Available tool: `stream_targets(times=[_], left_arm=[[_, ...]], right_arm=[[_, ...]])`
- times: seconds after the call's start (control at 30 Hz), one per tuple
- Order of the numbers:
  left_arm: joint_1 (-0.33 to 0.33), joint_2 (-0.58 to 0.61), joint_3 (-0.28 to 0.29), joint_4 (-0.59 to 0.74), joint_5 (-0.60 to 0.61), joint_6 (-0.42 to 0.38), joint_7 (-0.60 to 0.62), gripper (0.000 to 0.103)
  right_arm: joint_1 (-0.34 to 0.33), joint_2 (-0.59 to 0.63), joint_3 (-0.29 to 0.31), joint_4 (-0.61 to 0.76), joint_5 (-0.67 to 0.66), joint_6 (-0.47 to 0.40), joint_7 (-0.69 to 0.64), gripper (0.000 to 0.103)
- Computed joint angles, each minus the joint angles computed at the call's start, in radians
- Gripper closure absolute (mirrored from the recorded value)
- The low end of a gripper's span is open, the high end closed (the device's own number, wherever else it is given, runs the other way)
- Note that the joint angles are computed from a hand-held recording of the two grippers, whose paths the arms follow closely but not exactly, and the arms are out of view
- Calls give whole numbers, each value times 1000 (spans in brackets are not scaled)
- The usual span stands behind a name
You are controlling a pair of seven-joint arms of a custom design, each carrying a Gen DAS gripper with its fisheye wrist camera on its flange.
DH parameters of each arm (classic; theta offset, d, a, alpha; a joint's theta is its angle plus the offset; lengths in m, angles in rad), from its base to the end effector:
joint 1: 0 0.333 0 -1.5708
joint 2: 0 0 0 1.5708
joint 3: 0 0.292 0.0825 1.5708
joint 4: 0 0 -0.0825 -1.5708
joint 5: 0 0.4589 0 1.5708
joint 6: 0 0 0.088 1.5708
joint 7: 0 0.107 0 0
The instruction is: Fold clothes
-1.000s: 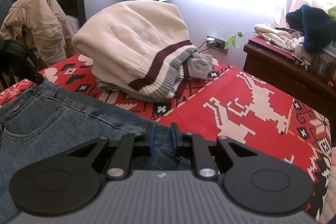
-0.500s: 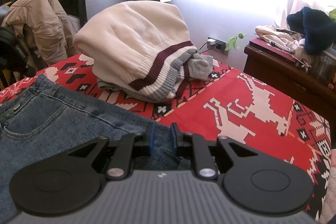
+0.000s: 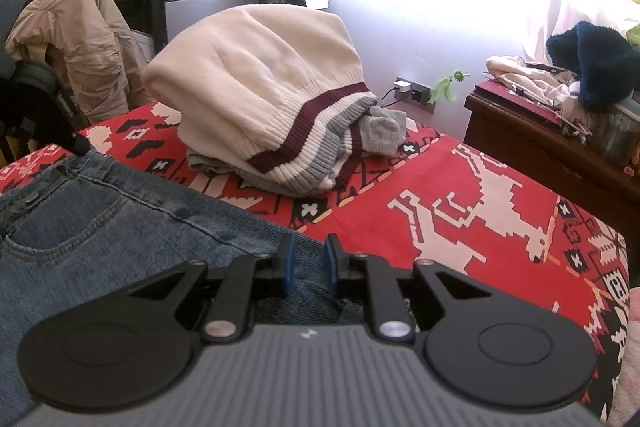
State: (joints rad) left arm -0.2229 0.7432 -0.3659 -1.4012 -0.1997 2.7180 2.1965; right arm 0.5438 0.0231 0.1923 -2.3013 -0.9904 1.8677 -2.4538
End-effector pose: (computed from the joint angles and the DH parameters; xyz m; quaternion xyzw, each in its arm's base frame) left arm 0.7213 -0.3939 0.2969 -0.3146 0.8866 -0.3255 0.0951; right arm 0.4399 0.3125 0.2595 -0.2593 0.8520 -0.4395 0.1171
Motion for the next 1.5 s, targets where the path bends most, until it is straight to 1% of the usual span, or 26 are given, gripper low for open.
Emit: stream_targets(times=[0.1,0.2,0.27,0.3,0.37,0.4,0.43,0.5,0.57,0.67,0.7,0.73,0.83,0.87,0.97,1.1,1.13,1.2,1.23,1.27,1.33,1.4,1.5], left_arm=[[-35,27,28,42,22,-1,-48,98],[-66,39,59,67,46,1,-133,99],[-41,19,33,43,27,23,-144,99],[-13,-2,4,18,6,32,-127,99],[38,-56,-43,-45,-29,58,-68,99],[70,-96,-68,-90,-51,70,-29,99],[98,-131,-87,-130,-75,79,5,99],[155,-212,-117,-221,-135,102,70,99],[224,-296,-151,-314,-231,115,141,99],[325,-427,-195,-460,-413,123,278,99],[356,-470,-206,-505,-480,118,330,99],[371,-507,-205,-544,-526,115,366,99],[404,-616,-193,-661,-689,91,486,99],[408,-645,-185,-694,-745,85,523,99],[400,-720,-146,-783,-883,53,614,99],[353,-789,-96,-883,-1025,66,713,99],[339,-800,-83,-902,-1060,73,738,99],[312,-820,-56,-936,-1127,81,782,99],[299,-827,-42,-949,-1156,83,797,99],[289,-832,-26,-960,-1173,77,807,99],[269,-835,6,-976,-1203,69,823,99],[248,-823,33,-977,-1219,83,834,99],[219,-797,77,-969,-1233,90,846,99]], right_arm=[[0,-4,0,-5,-3,4,0,85],[-1,-5,1,-7,-7,5,-10,85],[-1,-7,1,-9,-11,7,-24,85],[-2,-21,0,-26,-20,22,-23,85],[-9,-57,0,-67,-40,62,-15,80],[-15,-73,1,-83,-39,75,-13,80],[-20,-86,3,-94,-32,78,-11,80],[-27,-104,12,-105,-16,58,-14,80],[-33,-127,20,-122,-13,50,-16,80],[-40,-175,34,-158,-13,53,-26,80],[-41,-192,40,-170,-16,54,-33,79],[-42,-210,47,-183,-19,56,-40,78],[-42,-255,73,-214,-48,69,-81,69],[-40,-260,84,-217,-66,66,-100,65],[-36,-273,100,-227,-122,104,-158,60],[-40,-268,107,-219,-200,178,-222,60],[-43,-260,107,-210,-225,197,-240,62],[-50,-242,99,-190,-274,245,-278,71],[-55,-232,90,-180,-296,282,-298,79],[-65,-225,74,-172,-319,341,-318,86],[-92,-205,37,-151,-356,485,-356,94],[-124,-174,5,-120,-367,608,-383,95],[-163,-102,-29,-55,-369,718,-431,97]])
